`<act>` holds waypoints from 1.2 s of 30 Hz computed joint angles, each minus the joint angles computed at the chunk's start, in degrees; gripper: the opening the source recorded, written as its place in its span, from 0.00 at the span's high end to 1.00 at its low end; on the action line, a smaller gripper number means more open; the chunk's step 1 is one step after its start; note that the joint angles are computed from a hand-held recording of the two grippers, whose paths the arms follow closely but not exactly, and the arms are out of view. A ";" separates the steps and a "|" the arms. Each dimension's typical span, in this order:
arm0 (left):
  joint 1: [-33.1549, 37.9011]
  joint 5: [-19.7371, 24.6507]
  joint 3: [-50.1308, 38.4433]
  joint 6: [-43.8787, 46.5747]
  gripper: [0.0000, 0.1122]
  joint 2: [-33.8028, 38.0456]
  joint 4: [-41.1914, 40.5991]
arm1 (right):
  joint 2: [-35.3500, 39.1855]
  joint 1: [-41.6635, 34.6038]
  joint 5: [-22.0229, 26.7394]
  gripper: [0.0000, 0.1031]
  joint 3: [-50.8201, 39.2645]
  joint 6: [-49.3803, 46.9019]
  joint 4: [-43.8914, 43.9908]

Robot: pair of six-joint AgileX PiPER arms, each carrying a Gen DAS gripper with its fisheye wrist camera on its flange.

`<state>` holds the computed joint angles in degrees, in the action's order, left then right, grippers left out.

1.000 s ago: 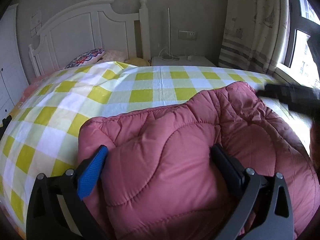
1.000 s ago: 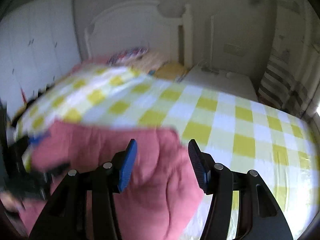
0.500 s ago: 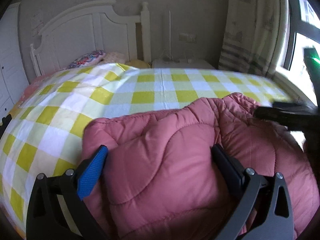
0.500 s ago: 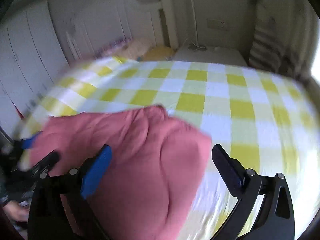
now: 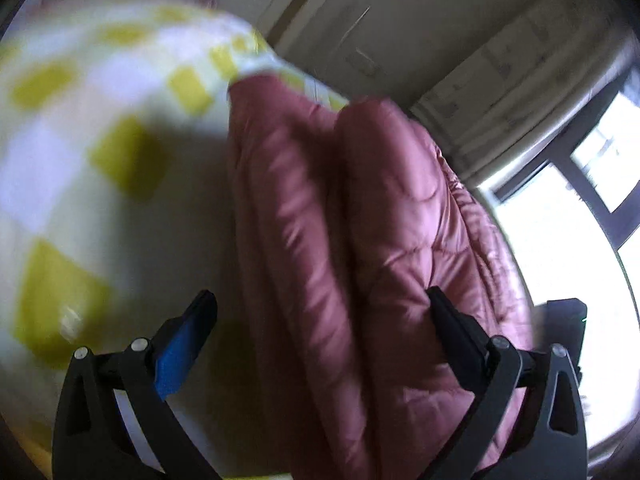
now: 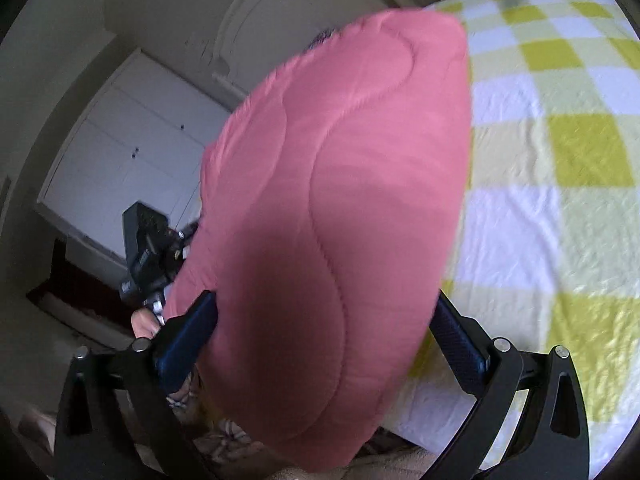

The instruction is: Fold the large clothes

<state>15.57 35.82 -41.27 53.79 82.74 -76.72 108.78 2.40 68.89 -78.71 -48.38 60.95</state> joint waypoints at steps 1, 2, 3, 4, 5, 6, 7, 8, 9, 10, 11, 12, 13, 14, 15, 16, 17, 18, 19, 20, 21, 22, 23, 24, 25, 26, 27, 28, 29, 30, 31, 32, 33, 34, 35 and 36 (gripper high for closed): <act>2.08 4.46 -0.44 0.88 0.10 1.95 -1.12 | -0.06 0.33 -0.50 0.04 0.18 -0.33 0.46; 2.99 6.97 -0.93 1.78 0.10 3.11 -1.64 | -0.06 0.47 -0.51 0.04 0.13 -0.56 0.76; 3.16 8.28 -1.52 2.73 0.10 3.90 -1.70 | -0.13 0.55 -0.56 0.04 0.43 -1.10 1.49; 2.81 9.00 -2.37 3.31 0.11 4.71 -1.28 | -0.08 0.61 -0.82 0.04 0.87 -2.09 2.50; 2.07 9.05 -3.34 3.32 0.15 5.58 -0.89 | -0.15 0.51 -1.12 0.09 1.56 -3.28 3.41; 1.65 10.55 -4.78 3.21 0.20 7.18 -0.76 | -0.63 0.11 -1.74 0.13 2.70 -5.20 4.72; 1.83 12.51 -6.00 3.63 0.32 8.64 -1.11 | -1.35 -0.41 -2.86 0.21 3.84 -7.17 5.99; 2.04 14.66 -7.21 5.14 0.43 10.01 -2.52 | -1.88 -1.10 -3.73 0.25 5.25 -9.31 7.04; 1.81 15.34 -8.47 5.39 0.47 10.75 -2.86 | -2.72 -1.53 -5.03 0.27 6.36 -11.13 8.32; 1.32 15.76 -9.91 5.16 0.54 11.49 -3.05 | -3.69 -1.99 -6.56 0.29 7.32 -12.80 9.66; 0.41 15.88 -11.80 4.66 0.58 12.35 -3.38 | -4.30 -1.98 -8.30 0.31 7.88 -14.06 10.65; -1.20 15.13 -14.15 4.11 0.59 13.11 -3.61 | -5.22 -2.27 -9.91 0.32 7.93 -14.87 11.25; -3.39 13.46 -17.28 2.93 0.60 13.84 -2.90 | -5.65 -2.51 -11.11 0.33 7.65 -15.40 11.68; -5.17 11.98 -19.83 1.54 0.61 14.35 -1.90 | -6.30 -3.10 -13.04 0.33 6.15 -15.19 11.92; -7.50 10.33 -24.28 -1.09 0.61 15.68 -0.21 | -6.30 -3.65 -13.97 0.33 4.43 -14.95 11.95; -9.51 9.36 -29.46 -4.38 0.61 17.66 1.56 | -5.81 -4.34 -14.86 0.33 1.72 -14.20 12.02; -11.11 8.83 -34.44 -7.36 0.61 19.77 3.18 | -4.93 -5.04 -15.04 0.33 -0.81 -13.38 12.08; -12.39 8.45 -38.93 -9.53 0.61 21.85 4.56 | -3.59 -5.45 -15.36 0.33 -3.95 -11.93 11.54; -13.22 8.91 -43.81 -12.47 0.60 24.33 6.89 | -1.78 -5.61 -15.74 0.33 -7.61 -10.03 10.28; -14.16 8.75 -49.54 -14.98 0.60 28.02 7.58 | 0.99 -5.55 -16.44 0.33 -12.51 -6.69 7.57; -14.76 9.09 -55.27 -18.51 0.59 32.18 8.53 | 3.19 -5.27 -16.75 0.33 -15.97 -3.55 5.07; -15.46 9.11 -61.00 -22.77 0.58 36.51 11.20 | 6.49 -4.71 -16.79 0.33 -20.36 1.49 0.82; -15.82 10.55 -66.58 -28.50 0.57 40.37 15.74 | 8.69 -4.36 -16.17 0.33 -23.78 6.56 -4.15; -16.08 11.48 -71.02 -33.14 0.56 44.63 18.55 | 10.86 -3.31 -16.92 0.30 -25.38 10.74 -8.57; -15.92 12.10 -73.16 -35.50 0.47 48.55 19.29 | 13.16 -2.54 -18.32 0.24 -25.20 13.39 -10.70; -15.54 11.59 -73.46 -35.56 0.45 50.19 17.74 | 13.92 -3.52 -17.43 0.24 -26.10 14.20 -10.54; -15.26 10.53 -71.99 -33.33 0.45 50.00 15.03 | 13.65 -3.89 -17.69 0.23 -24.70 12.76 -8.09; -15.27 9.91 -70.65 -32.42 0.44 49.27 14.62 | 12.46 -3.81 -18.72 0.18 -22.77 12.36 -7.47; -15.46 9.83 -70.40 -33.81 0.43 48.68 16.11 | 10.53 -3.26 -20.78 0.17 -20.99 13.36 -9.14; -15.72 9.83 -70.67 -34.67 0.42 48.17 18.13 | 7.11 -2.07 -25.13 0.17 -17.92 14.63 -11.79; -16.45 9.20 -70.66 -35.67 0.41 47.42 20.55 | 5.57 -1.23 -30.86 0.17 -15.81 14.32 -12.72; -16.81 9.02 -71.48 -37.49 0.39 46.99 24.00 | 1.74 0.51 -36.57 0.17 -12.21 12.54 -13.15; -16.78 9.64 -72.57 -38.58 0.39 47.26 25.15 | -1.45 2.48 -42.07 0.17 -8.40 8.99 -11.53; -16.65 10.27 -73.32 -39.19 0.38 47.55 25.39 | -3.50 4.53 -45.31 0.17 -6.37 6.05 -10.76; -16.57 10.11 -73.27 -39.60 0.36 47.41 25.45 | -4.87 7.52 -47.69 0.17 -5.52 4.83 -12.28; -16.69 9.17 -72.45 -39.82 0.36 46.75 25.91 | -5.16 10.46 -49.25 0.17 -5.64 5.90 -16.07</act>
<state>-1.12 44.99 -113.72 13.97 129.49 -50.81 103.62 12.86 19.64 -84.35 -42.48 44.88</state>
